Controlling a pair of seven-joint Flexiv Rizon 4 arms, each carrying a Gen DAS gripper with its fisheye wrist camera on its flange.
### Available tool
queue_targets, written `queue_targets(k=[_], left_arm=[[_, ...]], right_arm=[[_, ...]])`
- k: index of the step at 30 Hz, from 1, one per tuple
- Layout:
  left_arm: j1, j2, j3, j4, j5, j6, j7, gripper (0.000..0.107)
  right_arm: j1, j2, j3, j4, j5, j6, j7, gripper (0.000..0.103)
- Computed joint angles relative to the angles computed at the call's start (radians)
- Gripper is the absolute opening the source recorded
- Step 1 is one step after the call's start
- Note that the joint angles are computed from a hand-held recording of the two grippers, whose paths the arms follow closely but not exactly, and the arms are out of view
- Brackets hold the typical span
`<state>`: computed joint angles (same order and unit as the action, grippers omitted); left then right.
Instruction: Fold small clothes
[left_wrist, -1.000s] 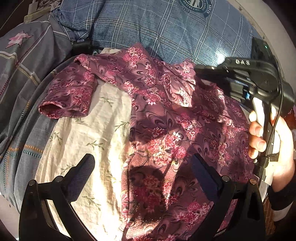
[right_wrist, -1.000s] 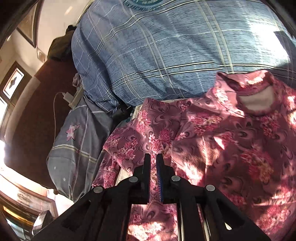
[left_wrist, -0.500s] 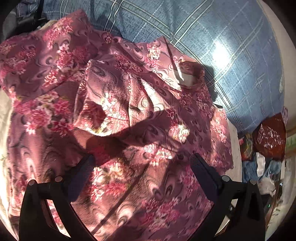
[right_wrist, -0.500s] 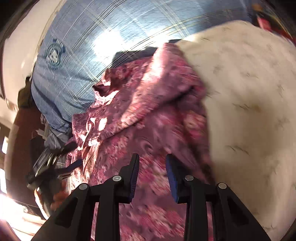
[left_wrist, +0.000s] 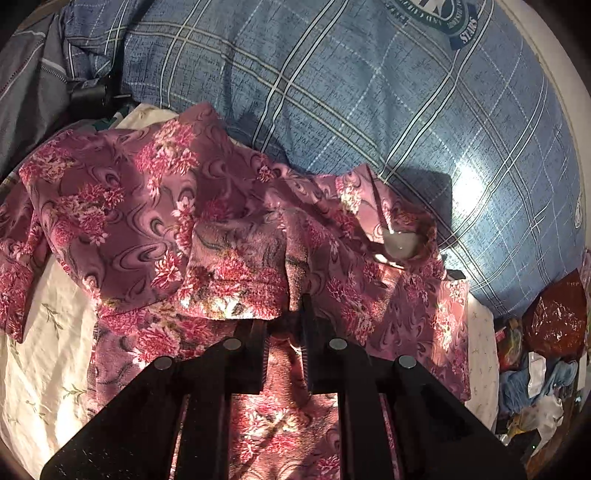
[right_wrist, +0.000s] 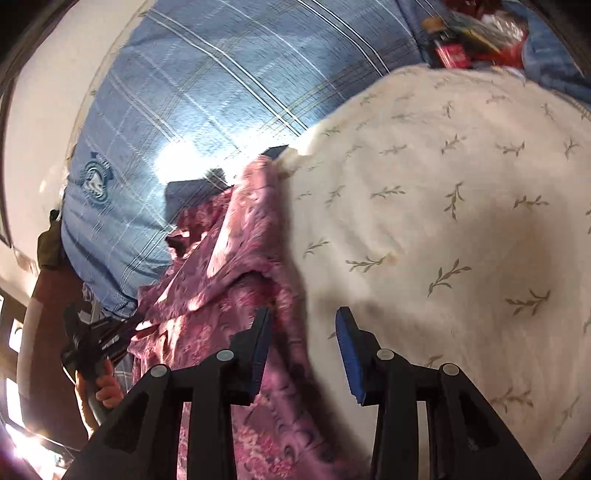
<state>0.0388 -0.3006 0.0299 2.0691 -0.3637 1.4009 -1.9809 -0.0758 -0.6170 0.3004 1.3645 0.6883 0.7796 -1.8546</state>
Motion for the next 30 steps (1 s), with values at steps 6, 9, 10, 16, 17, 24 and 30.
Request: queue_targets(k=[6,9,10,16,17,24,30], left_arm=[[0.016,-0.005,-0.036,0.018,-0.062,-0.017,0.041,0.012],[0.023,0.004,-0.052,0.033,-0.091,-0.012,0.061,0.012],[0.026,0.005,-0.060,0.037,-0.105,-0.005,0.070,0.012],[0.017,-0.013,-0.050,0.021,-0.102,-0.038,0.080,0.013],[0.014,-0.014,-0.046,0.021,-0.098,-0.045,0.078,0.013],[0.006,-0.009,-0.037,0.026,-0.078,-0.053,0.083,0.017],[-0.012,-0.015,-0.026,0.027,-0.057,-0.029,0.067,0.024]], right_arm=[[0.051,-0.045,0.015,-0.035,-0.048,0.070,-0.096,0.038],[0.112,-0.032,-0.019,-0.008,-0.174,0.104,-0.130,0.003],[0.113,-0.023,-0.017,0.003,-0.184,0.138,-0.144,0.003],[0.110,-0.064,-0.051,-0.058,-0.268,0.130,-0.034,0.004],[0.112,-0.059,-0.051,-0.039,-0.285,0.143,-0.039,0.005],[-0.002,-0.036,0.051,-0.080,-0.130,0.098,-0.025,0.012],[0.001,-0.096,0.119,-0.211,0.057,-0.021,-0.101,0.025]])
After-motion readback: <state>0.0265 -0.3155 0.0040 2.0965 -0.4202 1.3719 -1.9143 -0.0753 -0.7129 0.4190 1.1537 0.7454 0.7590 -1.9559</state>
